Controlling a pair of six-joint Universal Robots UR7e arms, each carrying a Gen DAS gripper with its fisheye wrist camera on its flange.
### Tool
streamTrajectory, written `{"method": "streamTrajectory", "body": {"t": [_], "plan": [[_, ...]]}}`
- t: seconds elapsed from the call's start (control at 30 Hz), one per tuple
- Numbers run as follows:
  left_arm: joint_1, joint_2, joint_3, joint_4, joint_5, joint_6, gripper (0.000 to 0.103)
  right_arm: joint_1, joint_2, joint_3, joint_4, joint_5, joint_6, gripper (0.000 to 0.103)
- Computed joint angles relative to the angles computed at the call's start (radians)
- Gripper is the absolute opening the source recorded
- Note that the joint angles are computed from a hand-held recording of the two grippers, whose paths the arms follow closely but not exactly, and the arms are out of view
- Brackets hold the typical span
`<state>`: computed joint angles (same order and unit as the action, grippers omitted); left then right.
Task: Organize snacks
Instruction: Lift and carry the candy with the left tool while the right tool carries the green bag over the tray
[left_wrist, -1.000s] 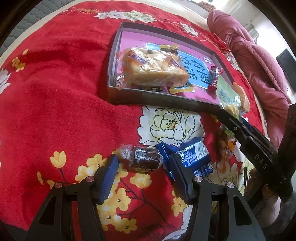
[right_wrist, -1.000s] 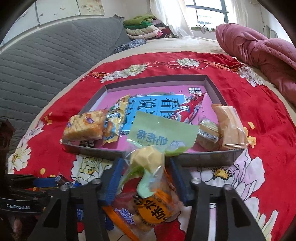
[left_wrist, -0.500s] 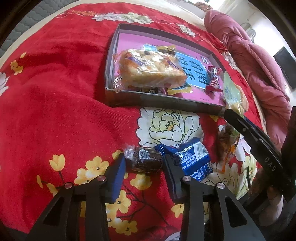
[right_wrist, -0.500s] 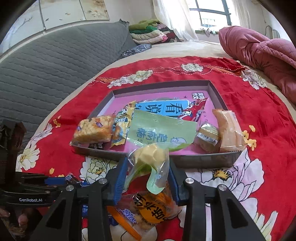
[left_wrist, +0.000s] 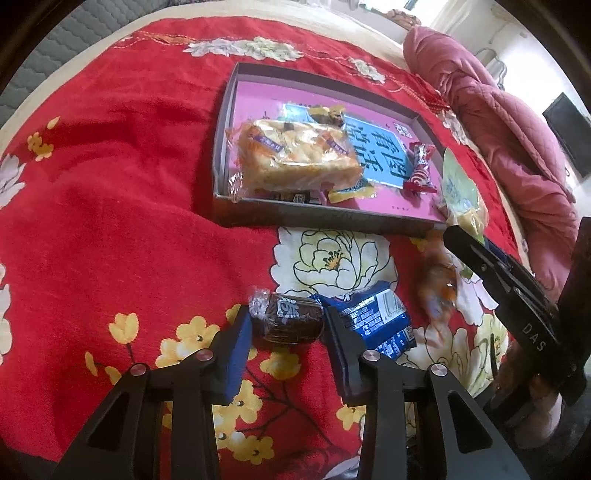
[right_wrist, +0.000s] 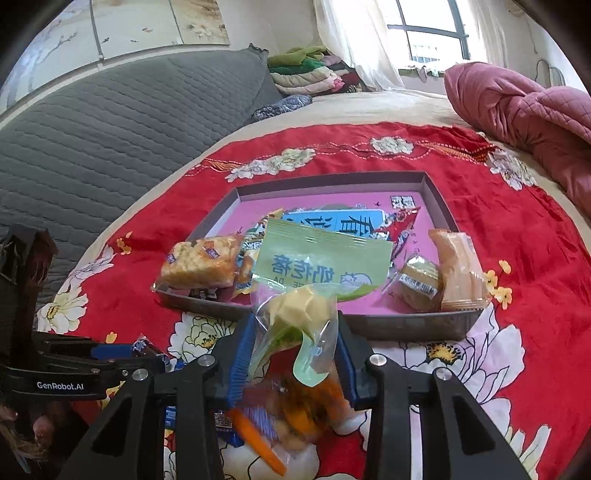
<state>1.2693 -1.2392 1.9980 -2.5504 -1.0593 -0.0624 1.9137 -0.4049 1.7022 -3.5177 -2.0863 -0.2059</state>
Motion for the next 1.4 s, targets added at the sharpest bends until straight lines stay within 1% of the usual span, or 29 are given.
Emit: {"method": "streamTrajectory", "body": {"t": [0.13,0.67,1.03,1.4], "plan": [[-0.007,-0.013,0.007,-0.015,0.006,0.002,0.040,0.006,-0.001,0.003,-0.018,0.008,-0.017,0.041],[-0.059,-0.042,0.033,-0.059,0.047,0.021,0.040,0.010,-0.018,0.021,-0.065,0.025,-0.035,0.041],[-0.092,-0.030,0.013,-0.079,0.065,0.036,0.040,0.007,-0.027,0.031,-0.099,0.040,-0.047,0.041],[-0.112,-0.006,-0.001,-0.096,0.084,0.033,0.040,0.004,-0.032,0.037,-0.131,0.055,-0.058,0.041]]}}
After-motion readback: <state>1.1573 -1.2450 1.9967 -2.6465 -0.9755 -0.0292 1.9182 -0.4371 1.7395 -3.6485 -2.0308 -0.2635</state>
